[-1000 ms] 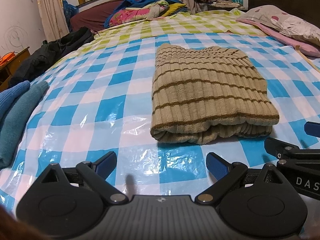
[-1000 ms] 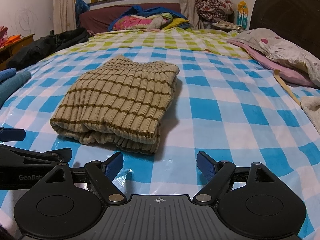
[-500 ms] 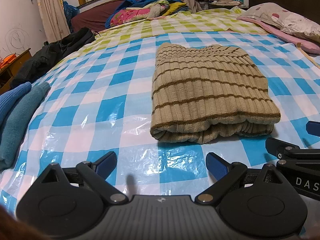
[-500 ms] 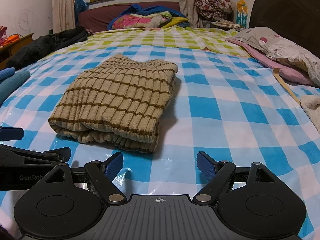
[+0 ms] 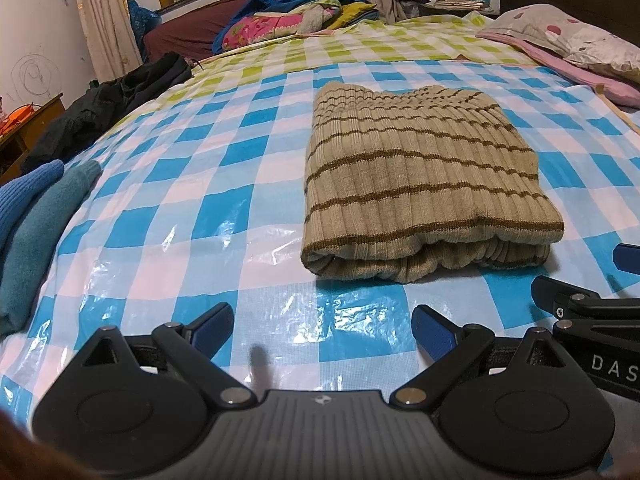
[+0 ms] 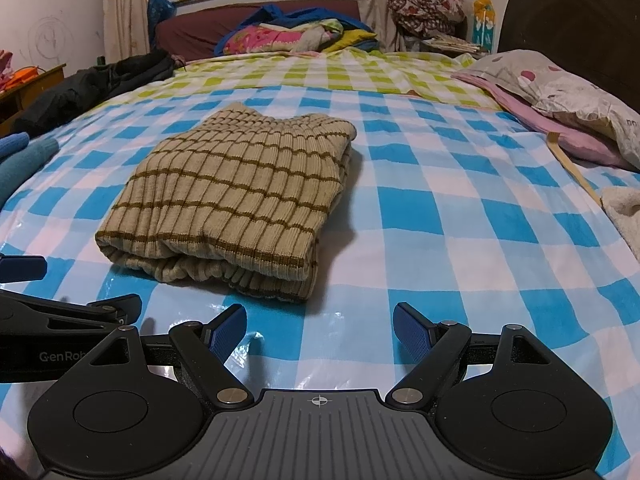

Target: Fold small clothes

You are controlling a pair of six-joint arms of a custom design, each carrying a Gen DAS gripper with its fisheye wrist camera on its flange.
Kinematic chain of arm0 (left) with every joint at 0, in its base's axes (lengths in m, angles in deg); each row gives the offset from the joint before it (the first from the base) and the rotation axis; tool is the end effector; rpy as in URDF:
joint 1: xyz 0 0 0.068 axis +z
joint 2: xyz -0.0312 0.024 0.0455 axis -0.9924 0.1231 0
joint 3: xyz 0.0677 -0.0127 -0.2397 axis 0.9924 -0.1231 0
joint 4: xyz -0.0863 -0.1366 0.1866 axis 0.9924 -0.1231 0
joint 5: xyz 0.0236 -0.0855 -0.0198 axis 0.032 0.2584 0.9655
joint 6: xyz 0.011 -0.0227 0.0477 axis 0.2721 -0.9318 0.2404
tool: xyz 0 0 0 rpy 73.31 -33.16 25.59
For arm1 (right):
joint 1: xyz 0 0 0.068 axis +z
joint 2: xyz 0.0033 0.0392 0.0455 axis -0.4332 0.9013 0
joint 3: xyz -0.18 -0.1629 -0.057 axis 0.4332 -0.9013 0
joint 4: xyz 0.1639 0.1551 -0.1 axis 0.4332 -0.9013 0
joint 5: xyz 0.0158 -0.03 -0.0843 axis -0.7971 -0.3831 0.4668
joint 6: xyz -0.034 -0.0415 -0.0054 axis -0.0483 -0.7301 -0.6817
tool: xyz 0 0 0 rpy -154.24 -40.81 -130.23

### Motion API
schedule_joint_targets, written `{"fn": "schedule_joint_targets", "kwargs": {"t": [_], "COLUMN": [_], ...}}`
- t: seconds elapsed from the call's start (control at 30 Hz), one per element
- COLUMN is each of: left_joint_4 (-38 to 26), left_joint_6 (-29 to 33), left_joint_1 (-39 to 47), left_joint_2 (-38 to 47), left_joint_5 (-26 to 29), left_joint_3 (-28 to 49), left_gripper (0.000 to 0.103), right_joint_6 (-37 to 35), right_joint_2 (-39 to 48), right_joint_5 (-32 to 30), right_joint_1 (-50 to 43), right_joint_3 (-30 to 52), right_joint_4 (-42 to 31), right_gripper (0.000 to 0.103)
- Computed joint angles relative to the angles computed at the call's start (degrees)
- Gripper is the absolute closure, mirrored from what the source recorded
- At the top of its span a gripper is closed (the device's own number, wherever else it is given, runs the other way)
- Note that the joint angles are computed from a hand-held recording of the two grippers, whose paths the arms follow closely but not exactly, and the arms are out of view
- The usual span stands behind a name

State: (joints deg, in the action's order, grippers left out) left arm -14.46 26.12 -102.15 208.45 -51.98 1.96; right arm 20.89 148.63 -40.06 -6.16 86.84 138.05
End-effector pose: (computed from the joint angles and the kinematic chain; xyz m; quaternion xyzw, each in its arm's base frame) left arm 0.2363 -0.0638 0.0029 -0.1098 0.9216 0.1223 0.3515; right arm 0.2681 0.0953 -0.0260 -0.1778 0.8945 0.0636 0.4052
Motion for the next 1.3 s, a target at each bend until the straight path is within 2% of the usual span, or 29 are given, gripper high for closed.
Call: {"fn": "schedule_joint_targets", "kwargs": {"t": [0.7, 1.3], "left_joint_4": [1.1, 0.7], "left_joint_6": [-0.9, -0.9], "left_joint_1": [0.2, 0.1], "left_joint_2": [3.6, 3.2], "left_joint_5": [0.3, 0.1], "left_joint_3": [1.1, 1.3], "left_gripper": [0.002, 0.002], "right_joint_6": [0.0, 0.3], "right_joint_2": [1.0, 1.3], "right_joint_5": [1.2, 1.2], "right_joint_1": [1.1, 1.2], "right_joint_3": [0.9, 1.2], "right_joint_4": [-1.7, -1.7], "right_gripper": [0.021, 0.021]}}
